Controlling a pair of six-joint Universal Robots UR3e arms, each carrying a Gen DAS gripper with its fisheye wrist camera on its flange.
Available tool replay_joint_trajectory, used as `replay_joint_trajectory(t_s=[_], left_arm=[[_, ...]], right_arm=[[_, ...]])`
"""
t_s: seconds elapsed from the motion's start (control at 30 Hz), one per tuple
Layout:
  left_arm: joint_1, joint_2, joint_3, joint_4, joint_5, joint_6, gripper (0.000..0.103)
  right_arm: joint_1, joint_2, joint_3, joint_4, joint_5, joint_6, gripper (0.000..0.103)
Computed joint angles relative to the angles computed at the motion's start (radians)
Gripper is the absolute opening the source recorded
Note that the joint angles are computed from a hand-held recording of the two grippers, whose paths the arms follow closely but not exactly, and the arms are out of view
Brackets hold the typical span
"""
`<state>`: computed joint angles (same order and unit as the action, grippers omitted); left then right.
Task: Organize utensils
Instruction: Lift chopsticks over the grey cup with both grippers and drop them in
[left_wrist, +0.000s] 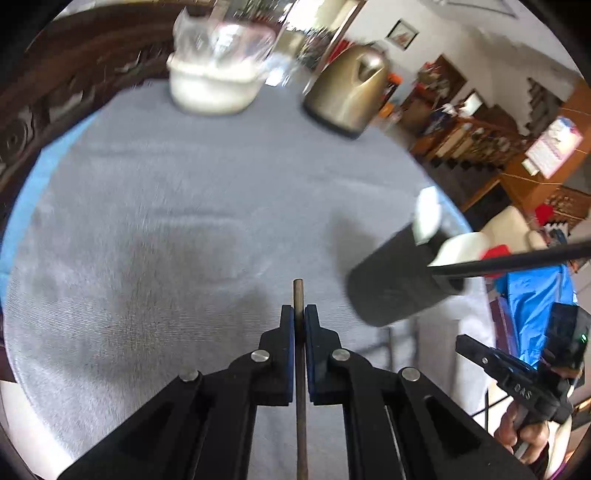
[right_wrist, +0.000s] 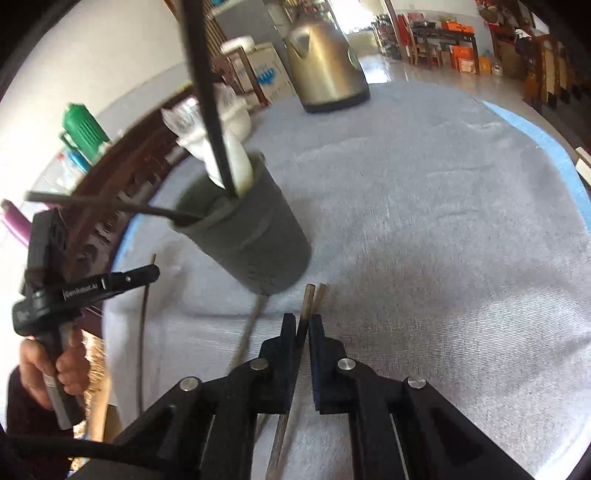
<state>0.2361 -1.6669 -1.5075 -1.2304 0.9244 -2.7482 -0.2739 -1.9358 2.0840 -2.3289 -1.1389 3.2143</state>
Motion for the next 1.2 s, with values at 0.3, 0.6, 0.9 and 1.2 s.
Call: replay_joint_trajectory(t_s=[0.3, 0.6, 0.9, 1.2], left_arm=[[0.171, 0.312, -0.071, -0.184, -0.2, 0.182, 0.005], [0.233, 0.494, -0.171, -0.2, -0.29, 0.247, 0.005], [0.254, 0.627, -0.237, -0.218, -0.321, 0.351, 0.005], [0.307, 0.64, -0.201, -0.358, -0.346, 0.453, 0.005]], right_arm=[[-0.026, -0.18, -0.045, 0.055, 0.006, -0.034, 0.007], [0.006, -0.154, 0.03, 0.102, -0.016, -0.015, 0.053], [0.157, 0.188, -0.074, 0.036, -0.171, 0.082, 0.018], [0.168, 0.161, -0.095, 0.068, -0.186, 0.041, 0.006]])
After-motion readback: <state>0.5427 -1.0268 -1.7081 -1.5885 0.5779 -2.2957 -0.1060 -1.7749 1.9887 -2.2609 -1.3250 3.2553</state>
